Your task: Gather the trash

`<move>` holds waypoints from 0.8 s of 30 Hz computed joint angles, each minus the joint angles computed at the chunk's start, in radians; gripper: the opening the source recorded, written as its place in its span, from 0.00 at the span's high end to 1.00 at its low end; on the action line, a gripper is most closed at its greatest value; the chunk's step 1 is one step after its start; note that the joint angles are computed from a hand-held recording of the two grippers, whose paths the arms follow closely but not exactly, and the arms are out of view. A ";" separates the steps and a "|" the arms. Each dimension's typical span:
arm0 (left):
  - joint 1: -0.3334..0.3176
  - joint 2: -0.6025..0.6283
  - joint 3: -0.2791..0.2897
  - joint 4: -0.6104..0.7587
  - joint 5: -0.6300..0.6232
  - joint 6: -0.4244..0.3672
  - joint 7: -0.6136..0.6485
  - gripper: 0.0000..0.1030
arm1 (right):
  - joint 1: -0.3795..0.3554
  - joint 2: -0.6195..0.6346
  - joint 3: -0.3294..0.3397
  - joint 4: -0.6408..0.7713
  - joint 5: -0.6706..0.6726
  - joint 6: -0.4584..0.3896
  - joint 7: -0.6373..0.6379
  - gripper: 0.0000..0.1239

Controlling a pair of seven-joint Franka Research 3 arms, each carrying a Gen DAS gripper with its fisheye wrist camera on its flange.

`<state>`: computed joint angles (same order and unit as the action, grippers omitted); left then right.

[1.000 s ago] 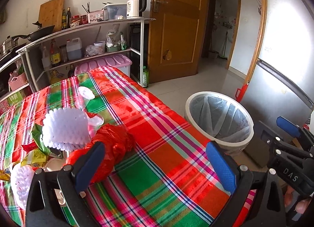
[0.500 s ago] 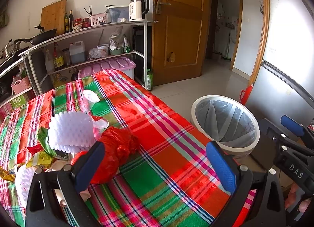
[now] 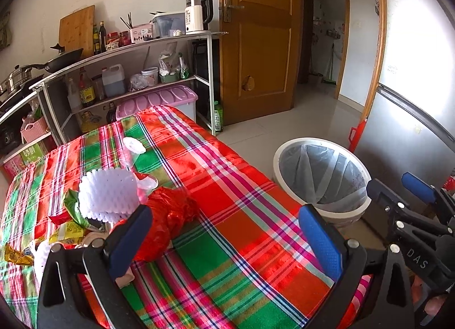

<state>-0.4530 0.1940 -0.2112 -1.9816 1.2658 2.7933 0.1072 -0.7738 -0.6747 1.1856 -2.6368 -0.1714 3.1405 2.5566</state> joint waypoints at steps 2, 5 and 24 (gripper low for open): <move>-0.003 -0.004 -0.004 0.000 -0.009 -0.011 0.007 0.00 | 0.006 -0.004 -0.005 -0.003 -0.001 -0.008 -0.001 0.37; -0.009 -0.009 -0.008 0.001 -0.009 -0.027 0.004 0.00 | 0.015 -0.008 -0.016 -0.008 -0.005 -0.009 0.000 0.37; -0.021 -0.017 -0.018 0.005 -0.012 -0.063 -0.004 0.00 | 0.047 -0.003 -0.051 -0.024 -0.015 -0.004 -0.001 0.37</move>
<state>-0.4741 0.1771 -0.2294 -1.9767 1.2542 2.7304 0.1032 -0.7266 -0.6781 1.1345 -2.6608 -0.1868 3.1370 2.5552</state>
